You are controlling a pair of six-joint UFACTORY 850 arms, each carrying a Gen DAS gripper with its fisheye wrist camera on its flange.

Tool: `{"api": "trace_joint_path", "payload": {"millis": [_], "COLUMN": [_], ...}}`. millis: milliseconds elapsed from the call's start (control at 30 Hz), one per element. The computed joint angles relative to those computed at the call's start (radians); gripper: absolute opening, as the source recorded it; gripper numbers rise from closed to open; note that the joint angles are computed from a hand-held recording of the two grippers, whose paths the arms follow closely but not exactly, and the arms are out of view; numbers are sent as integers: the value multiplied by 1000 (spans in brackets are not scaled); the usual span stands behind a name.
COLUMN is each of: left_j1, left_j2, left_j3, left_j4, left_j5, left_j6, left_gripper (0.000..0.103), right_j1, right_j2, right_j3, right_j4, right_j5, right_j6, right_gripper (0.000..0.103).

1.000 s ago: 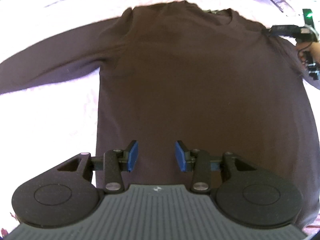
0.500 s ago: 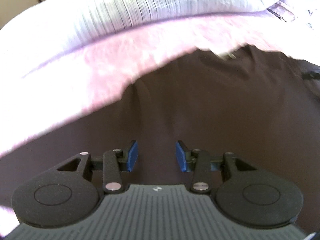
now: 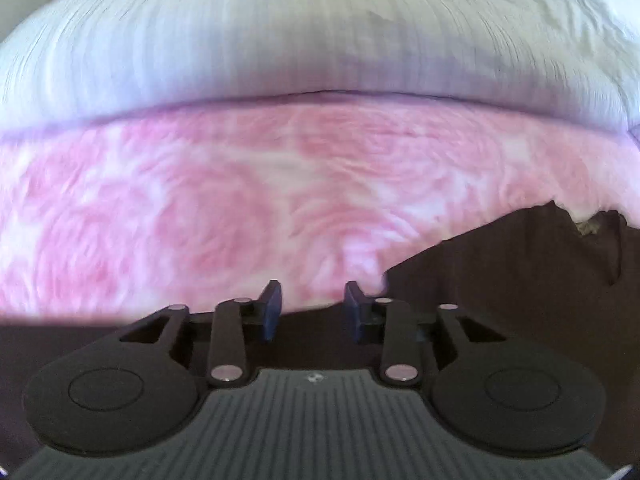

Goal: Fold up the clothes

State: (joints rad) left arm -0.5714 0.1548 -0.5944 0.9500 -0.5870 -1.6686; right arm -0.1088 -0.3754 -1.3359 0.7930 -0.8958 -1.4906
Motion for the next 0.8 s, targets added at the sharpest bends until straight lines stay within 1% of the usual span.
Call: {"api": "trace_joint_path", "payload": {"millis": [33, 67, 100, 200, 233, 267, 300, 333, 367, 400, 433, 467, 500, 533, 567, 600, 667, 700, 800], "left_j1": [3, 10, 24, 57, 64, 71, 81, 98, 106, 110, 113, 108, 106, 105, 97, 81, 19, -33, -236], "left_j2": [-14, -10, 17, 106, 135, 158, 170, 190, 211, 230, 249, 255, 276, 324, 380, 430, 528, 574, 682], "left_j3": [1, 18, 50, 124, 143, 158, 167, 182, 191, 194, 198, 192, 191, 201, 211, 215, 220, 216, 190], "left_j4": [-32, -38, -22, -9, -11, -13, -16, -21, -34, -48, -62, -85, -117, -147, -180, -207, -247, -266, -333], "left_j5": [-43, -67, -65, -104, -118, -136, -161, -165, -179, -203, -228, -279, -325, -350, -371, -397, -463, -509, -649], "left_j6": [71, 100, 88, 74, 88, 104, 113, 114, 125, 140, 155, 166, 176, 176, 180, 192, 236, 248, 208], "left_gripper": [29, 29, 32, 33, 38, 39, 38, 38, 38, 41, 36, 29, 28, 28, 28, 28, 27, 27, 28], "right_j1": [0, 0, -6, -43, -62, -80, -96, -119, -137, -144, -158, -180, -197, -206, -215, -223, -238, -250, -289], "right_j2": [-1, -2, -3, -18, -28, -39, -52, -68, -78, -80, -85, -93, -94, -83, -69, -47, 20, 63, 192], "right_j3": [1, 4, 4, -13, -30, -49, -69, -95, -115, -121, -132, -147, -154, -149, -142, -127, -75, -40, 55], "right_j4": [-11, -23, -31, -36, -47, -61, -79, -80, -114, -191, -254, -287, -345, -419, -465, -498, -543, -525, -484], "right_j5": [-4, 3, 29, 127, 156, 184, 213, 215, 229, 279, 301, 298, 309, 326, 323, 309, 278, 252, 163], "right_j6": [-8, -19, -27, -9, 37, 87, 140, 183, 250, 343, 436, 512, 608, 707, 769, 806, 834, 806, 735], "right_gripper": [54, 54, 54, 54, 54, 54, 58, 61, 61, 61, 61, 61, 61, 61, 61, 61, 61, 61, 61]}}
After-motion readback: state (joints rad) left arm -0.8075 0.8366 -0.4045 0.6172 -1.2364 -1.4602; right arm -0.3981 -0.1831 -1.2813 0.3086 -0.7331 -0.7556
